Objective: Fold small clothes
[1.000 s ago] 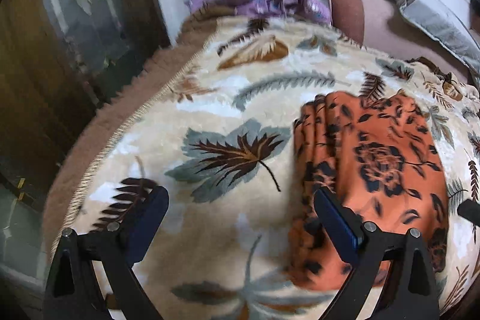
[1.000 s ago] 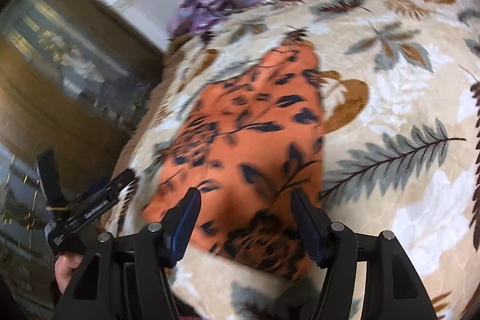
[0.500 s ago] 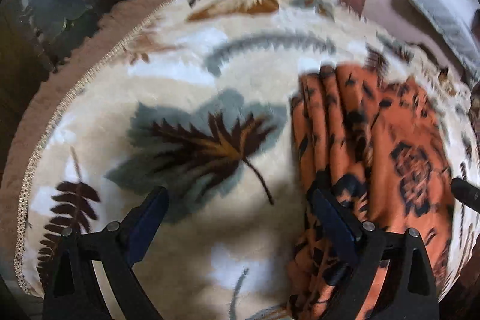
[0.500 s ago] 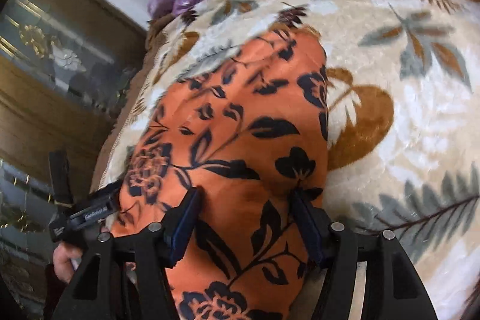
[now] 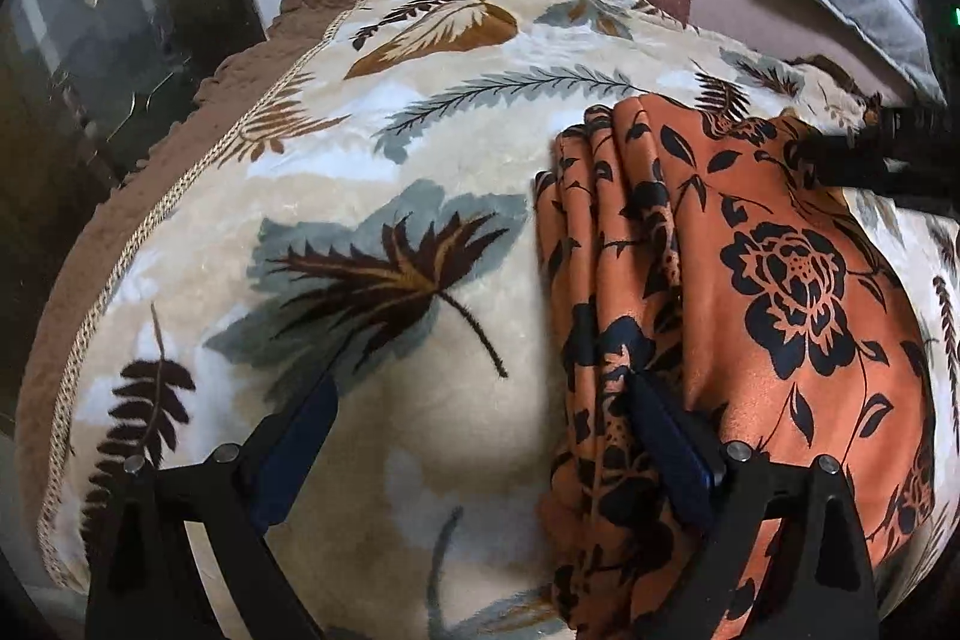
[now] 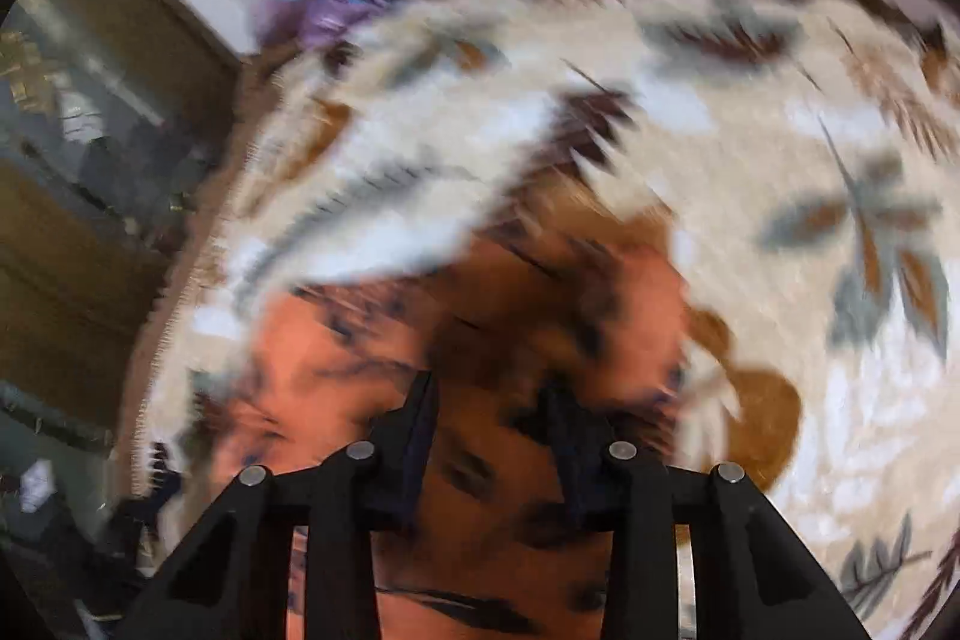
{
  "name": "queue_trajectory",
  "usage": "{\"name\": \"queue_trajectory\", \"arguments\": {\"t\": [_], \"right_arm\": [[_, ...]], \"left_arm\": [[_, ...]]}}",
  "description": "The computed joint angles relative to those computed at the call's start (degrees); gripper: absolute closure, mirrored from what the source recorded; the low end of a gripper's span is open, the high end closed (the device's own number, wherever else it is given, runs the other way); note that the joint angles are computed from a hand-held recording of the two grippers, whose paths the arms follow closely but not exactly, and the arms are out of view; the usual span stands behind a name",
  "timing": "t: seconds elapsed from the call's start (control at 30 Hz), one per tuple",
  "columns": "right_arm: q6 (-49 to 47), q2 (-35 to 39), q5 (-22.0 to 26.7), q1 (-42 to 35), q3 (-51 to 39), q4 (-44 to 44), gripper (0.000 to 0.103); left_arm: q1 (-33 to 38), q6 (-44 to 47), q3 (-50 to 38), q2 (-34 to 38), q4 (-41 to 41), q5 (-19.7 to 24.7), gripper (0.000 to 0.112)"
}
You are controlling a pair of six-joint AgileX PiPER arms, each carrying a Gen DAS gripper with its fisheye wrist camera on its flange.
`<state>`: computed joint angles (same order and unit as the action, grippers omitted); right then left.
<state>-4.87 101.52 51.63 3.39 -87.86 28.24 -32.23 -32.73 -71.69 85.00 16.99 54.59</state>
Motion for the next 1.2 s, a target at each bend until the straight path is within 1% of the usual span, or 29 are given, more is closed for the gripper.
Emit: {"name": "queue_trajectory", "arguments": {"t": [0.03,0.07,0.1,0.17,0.23,0.27,0.3,0.33,0.37,0.43,0.53,0.57,0.6,0.77,0.83,0.9,0.93,0.97,1.03,1.13,1.2], "right_arm": [[-1.1,2.1,2.4,0.7,-3.3,2.8,0.064],[-1.5,3.5,3.5,1.6,-5.3,3.9,0.064],[-1.3,4.7,3.6,3.1,-6.7,3.8,0.064],[1.7,9.4,4.4,6.1,-11.1,2.1,0.064],[4.5,15.0,6.7,7.4,-16.0,0.7,0.063],[5.3,16.4,5.5,7.7,-16.3,0.9,0.063],[5.6,16.1,4.7,7.4,-15.7,1.3,0.063],[6.5,15.9,5.2,7.2,-16.0,1.4,0.063],[6.8,14.9,5.5,7.0,-15.4,1.5,0.063],[5.1,10.9,4.6,6.0,-11.1,3.0,0.064],[0.4,1.4,1.5,3.0,0.1,8.8,0.063],[-1.3,-3.2,0.5,1.7,4.9,9.7,0.063],[-2.0,-5.9,-0.2,1.3,7.4,9.6,0.063],[-3.6,-21.0,-0.1,-1.4,22.4,7.7,0.063],[-4.5,-24.8,-0.4,-2.3,27.7,7.9,0.063],[-4.7,-25.3,-0.9,-2.0,31.3,7.3,0.063],[-5.2,-24.5,-2.0,-1.4,33.1,7.1,0.063],[-7.3,-24.0,-5.2,-0.8,35.8,8.6,0.062],[-8.7,-24.5,-9.2,0.3,37.8,9.8,0.062],[-5.7,-24.5,-10.6,2.3,37.3,6.7,0.062],[-8.6,-24.5,-11.1,1.9,37.9,8.3,0.062]], "left_arm": [[-0.1,-0.6,0.5,-0.2,0.4,-0.5,0.015],[-0.5,-1.2,1.0,-0.4,1.0,-1.0,0.015],[-0.8,-1.8,1.7,-0.7,1.9,-1.7,0.015],[-2.2,-4.7,4.1,-1.6,5.2,-3.9,0.015],[-3.5,-9.9,7.1,-2.8,9.2,-6.3,0.014],[-3.6,-11.4,7.5,-2.7,9.8,-6.5,0.014],[-3.4,-12.2,7.8,-2.8,9.5,-6.9,0.012],[-3.4,-13.1,8.0,-2.9,9.7,-6.7,0.009],[-3.2,-12.4,7.7,-2.7,9.1,-6.1,0.009],[-3.6,-11.5,6.9,-2.3,9.3,-5.3,0.009],[-6.3,-14.0,6.4,-1.6,14.2,-3.6,0.009],[-7.2,-15.0,6.3,-1.3,15.8,-2.9,0.009],[-7.6,-15.3,6.3,-1.2,16.6,-2.6,0.009],[-7.2,-16.0,6.3,-1.2,15.9,-2.5,0.009],[-7.6,-16.6,6.3,-1.1,16.6,-2.2,0.009],[-7.8,-16.8,6.5,-1.3,16.9,-2.4,0.009],[-7.7,-16.6,6.6,-1.3,16.6,-2.5,0.009],[-7.7,-16.5,6.6,-1.3,16.3,-2.5,0.009],[-7.7,-16.5,6.4,-1.1,16.5,-2.4,0.009],[-7.2,-15.9,6.5,-1.1,15.9,-2.9,0.009],[-6.9,-15.5,6.5,-1.1,15.4,-3.2,0.009]]}}
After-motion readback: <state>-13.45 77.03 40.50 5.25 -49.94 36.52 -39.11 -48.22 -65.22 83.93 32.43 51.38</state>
